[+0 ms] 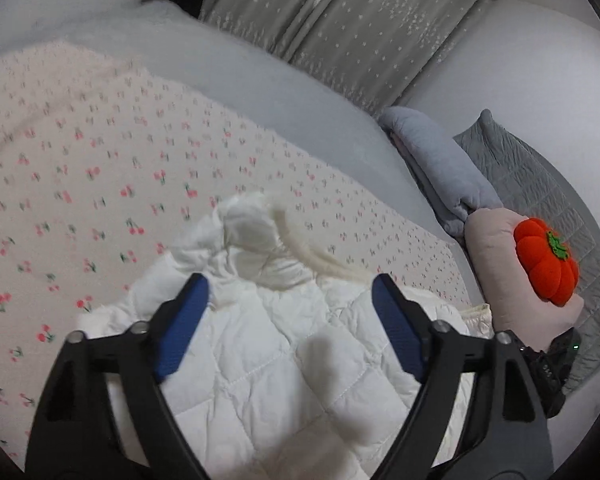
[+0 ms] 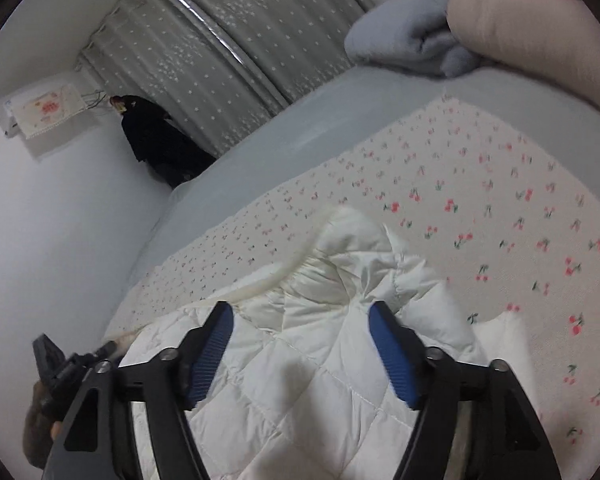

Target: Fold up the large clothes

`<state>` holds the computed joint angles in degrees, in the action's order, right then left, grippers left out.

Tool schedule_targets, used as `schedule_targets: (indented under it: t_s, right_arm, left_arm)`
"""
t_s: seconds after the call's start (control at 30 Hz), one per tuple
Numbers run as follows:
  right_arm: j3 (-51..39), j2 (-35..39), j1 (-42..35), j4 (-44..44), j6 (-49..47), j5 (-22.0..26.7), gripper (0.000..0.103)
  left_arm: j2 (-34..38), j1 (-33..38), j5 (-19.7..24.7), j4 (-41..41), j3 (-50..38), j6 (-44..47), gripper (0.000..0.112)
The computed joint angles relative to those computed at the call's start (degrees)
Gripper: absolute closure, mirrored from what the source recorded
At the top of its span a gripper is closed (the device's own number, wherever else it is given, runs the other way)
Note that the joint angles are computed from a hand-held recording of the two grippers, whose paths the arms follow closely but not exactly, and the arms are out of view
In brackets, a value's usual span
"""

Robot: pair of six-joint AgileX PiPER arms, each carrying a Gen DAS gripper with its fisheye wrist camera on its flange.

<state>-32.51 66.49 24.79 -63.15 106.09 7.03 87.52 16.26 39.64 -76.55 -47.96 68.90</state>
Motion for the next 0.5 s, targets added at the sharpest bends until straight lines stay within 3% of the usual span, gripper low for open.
schedule_targets:
  t_s: [0.1,0.17,0.27,0.33,0.37,0.43,0.5]
  right_arm:
    - [-4.78,-0.67,10.25,2.23,-4.84,13.64,0.026]
    - [-9.91,2.05,17.51,4.06,-10.03,22.94,0.026]
    - [-16.49,9.36,24.58,3.9,-13.39,32.33,0.026]
    - [-19.37,14.28,25.75,5.21,-15.78,35.07,0.026]
    - [-20.49,16.52,25.35,6.9,-17.36,35.99,0.026]
    - [-19.54,19.67,22.54,7.98,-17.18,34.59,0.026]
    - [-16.93,20.76,17.25,10.72,-17.35,27.67,0.025]
  left_arm:
    - [-6.92,-2.5,-3.03,-2.37,3.34,5.47,0.023]
    - [-8.5,-7.43,-5.96,0.7,4.11,4.88,0.022]
    - [-8.51,-18.62,-17.01,3.96,6.66,7.01,0.022]
    - [-4.99,-24.58,-25.81,10.28,6.8,3.65,0.021]
    - [-2.08,-25.16,-27.57,11.51,6.09,2.88,0.02]
    - [2.68,-22.48,-25.65,7.09,4.02,5.28,0.013]
    - [5.82,-20.63,-24.43,0.89,2.49,10.76,0.012]
